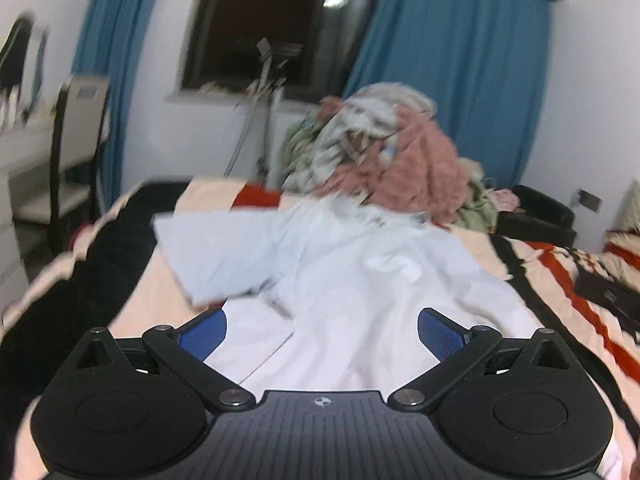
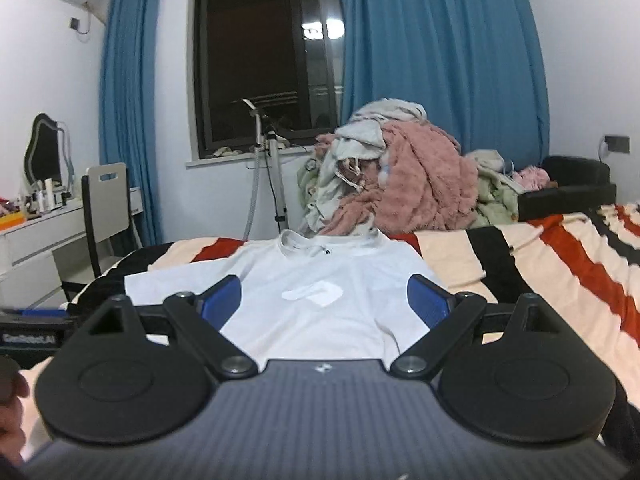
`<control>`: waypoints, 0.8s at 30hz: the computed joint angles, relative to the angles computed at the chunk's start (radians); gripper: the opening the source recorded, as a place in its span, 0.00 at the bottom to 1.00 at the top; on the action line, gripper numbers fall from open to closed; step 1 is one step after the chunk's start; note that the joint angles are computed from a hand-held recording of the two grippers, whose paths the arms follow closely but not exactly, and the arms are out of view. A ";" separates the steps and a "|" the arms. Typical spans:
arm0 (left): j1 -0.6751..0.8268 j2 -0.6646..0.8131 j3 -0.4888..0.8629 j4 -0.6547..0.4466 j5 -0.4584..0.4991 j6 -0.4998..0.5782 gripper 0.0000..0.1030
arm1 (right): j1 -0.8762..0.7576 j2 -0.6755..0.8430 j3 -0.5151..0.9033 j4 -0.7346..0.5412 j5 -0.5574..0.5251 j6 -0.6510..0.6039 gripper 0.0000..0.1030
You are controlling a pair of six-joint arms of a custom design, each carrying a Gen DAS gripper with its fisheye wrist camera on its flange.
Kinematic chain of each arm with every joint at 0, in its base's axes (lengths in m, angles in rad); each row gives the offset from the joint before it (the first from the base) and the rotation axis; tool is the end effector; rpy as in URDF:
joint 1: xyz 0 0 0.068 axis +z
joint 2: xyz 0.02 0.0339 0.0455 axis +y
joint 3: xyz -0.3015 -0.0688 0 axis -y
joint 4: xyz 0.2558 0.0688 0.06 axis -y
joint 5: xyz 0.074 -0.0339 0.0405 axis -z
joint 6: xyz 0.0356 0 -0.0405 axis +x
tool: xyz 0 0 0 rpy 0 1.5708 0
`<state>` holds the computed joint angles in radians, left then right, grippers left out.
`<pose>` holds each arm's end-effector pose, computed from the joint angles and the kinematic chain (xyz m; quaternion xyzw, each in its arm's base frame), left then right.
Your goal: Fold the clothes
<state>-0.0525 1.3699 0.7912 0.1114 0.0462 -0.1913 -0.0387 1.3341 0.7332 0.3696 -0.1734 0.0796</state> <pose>0.3041 -0.0176 0.2699 -0.0470 0.8502 -0.0832 0.5178 0.3004 -0.0055 0.2865 -0.0075 0.7828 0.0805 0.6169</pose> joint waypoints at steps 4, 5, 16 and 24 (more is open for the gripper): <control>0.110 0.188 0.160 -0.078 0.043 -0.121 0.96 | -0.016 0.033 0.021 -0.044 0.007 0.049 0.89; 0.136 0.238 0.212 -0.104 0.052 -0.155 0.93 | -0.022 0.043 0.028 -0.059 0.007 0.062 0.89; 0.261 0.703 0.667 -0.091 0.055 -0.251 0.71 | -0.002 0.199 0.018 0.105 0.144 0.083 0.89; 0.245 0.958 1.063 -0.190 -0.021 -0.132 0.25 | 0.044 0.284 0.065 0.120 0.146 0.072 0.89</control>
<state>0.1929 2.3281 1.8541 -0.0784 0.0252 -0.3230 0.0055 1.6180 0.7987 0.4894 -0.0270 0.1519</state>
